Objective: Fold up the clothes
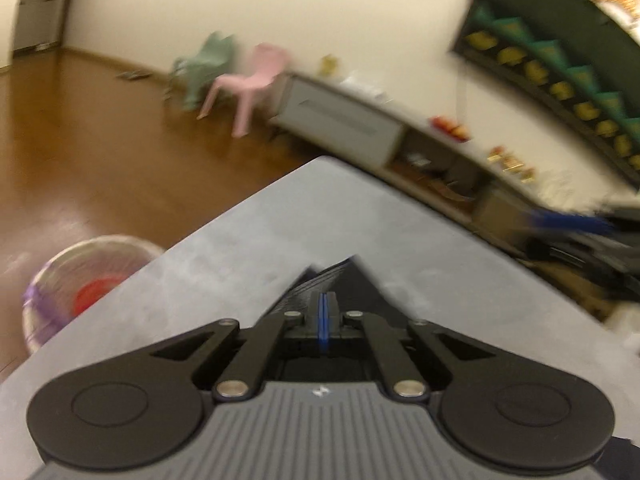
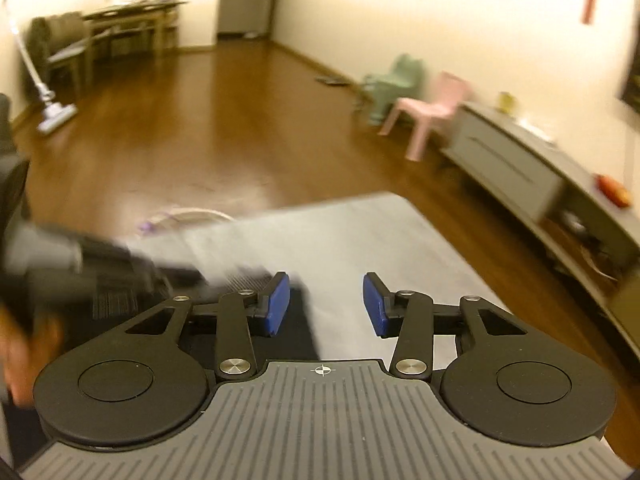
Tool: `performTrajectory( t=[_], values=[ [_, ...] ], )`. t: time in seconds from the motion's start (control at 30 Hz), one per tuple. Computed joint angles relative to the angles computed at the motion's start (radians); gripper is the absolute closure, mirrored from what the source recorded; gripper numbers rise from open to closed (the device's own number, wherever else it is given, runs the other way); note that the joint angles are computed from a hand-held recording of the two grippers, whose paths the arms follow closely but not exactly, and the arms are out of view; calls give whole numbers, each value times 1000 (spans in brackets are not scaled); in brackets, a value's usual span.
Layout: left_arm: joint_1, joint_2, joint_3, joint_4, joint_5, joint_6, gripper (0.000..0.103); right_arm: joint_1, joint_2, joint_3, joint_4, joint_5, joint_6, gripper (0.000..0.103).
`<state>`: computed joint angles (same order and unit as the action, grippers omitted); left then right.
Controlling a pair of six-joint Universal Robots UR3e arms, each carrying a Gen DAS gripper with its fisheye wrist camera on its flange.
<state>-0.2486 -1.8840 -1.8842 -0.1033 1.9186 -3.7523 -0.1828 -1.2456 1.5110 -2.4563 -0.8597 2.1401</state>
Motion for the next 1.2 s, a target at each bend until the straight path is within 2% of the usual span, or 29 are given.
performTrajectory(
  t=[0.03, 0.1, 0.17, 0.2, 0.27, 0.3, 0.33, 0.4, 0.47, 0.5, 0.53, 0.57, 0.63, 0.7, 0.73, 0.8, 0.87, 0.93, 0.97, 1.07, 1.1, 1.13, 1.17, 1.2],
  values=[
    [-13, -9, 28, -57, 45, -21, 103, -56, -38, 77, -39, 7, -33, 57],
    [-27, 15, 5, -72, 90, -41, 101, -184, -111, 215, -65, 25, -106, 57],
    [-43, 21, 27, -59, 101, -11, 98, -334, -183, 314, 4, 53, -202, 57],
    [-54, 27, 24, -24, 92, 28, 94, -413, -219, 359, 51, 64, -257, 57],
    [-54, 37, 31, 19, -12, 124, 88, -576, -305, 439, 202, 87, -402, 57],
    [-51, 27, 50, 5, -67, 160, 83, -667, -344, 455, 333, 88, -518, 57],
    [-47, 12, 74, -16, -121, 194, 82, -758, -371, 461, 452, 77, -630, 57],
    [-61, -48, 155, -121, -119, 194, 82, -910, -372, 457, 548, 29, -769, 57],
    [-59, -95, 204, -215, -83, 148, 82, -1038, -347, 454, 536, -6, -819, 57],
    [-54, -105, 199, -237, -61, 113, 92, -1092, -310, 421, 538, -20, -811, 57],
    [-62, -108, 199, -247, -13, 91, 98, -1140, -263, 377, 543, -34, -795, 55],
    [-74, -104, 219, -304, 53, 60, 99, -1184, -203, 309, 568, -44, -772, 49],
    [-101, -107, 281, -467, 196, -20, 98, -1257, -81, 162, 620, -41, -711, 47],
    [-128, -121, 349, -665, 335, -118, 93, -1292, 9, 80, 537, -28, -599, 47],
    [-121, -92, 333, -671, 313, -137, 93, -1304, 50, 40, 495, -24, -535, 47],
    [-160, -39, 300, -591, 261, -91, 89, -1332, 121, -78, 547, 19, -457, 50],
    [-204, 2, 285, -519, 212, -47, 82, -1374, 153, -154, 631, 79, -463, 50],
    [-243, 17, 258, -413, 98, 26, 78, -1386, 165, -167, 603, 79, -459, 50],
    [-255, 7, 260, -401, 51, 49, 78, -1391, 172, -173, 588, 79, -457, 50],
    [-298, -77, 356, -574, 113, -4, 76, -1414, 232, -202, 458, 27, -411, 51],
    [-314, -93, 352, -579, 175, -38, 67, -1423, 268, -233, 418, 13, -391, 49],
    [-322, -97, 381, -668, 237, -97, 67, -1433, 307, -274, 386, -2, -361, 48],
    [-328, -102, 428, -792, 292, -169, 75, -1448, 345, -334, 374, -16, -309, 49],
    [-342, -94, 441, -871, 354, -242, 77, -1469, 375, -386, 378, -21, -267, 48]
  ],
)
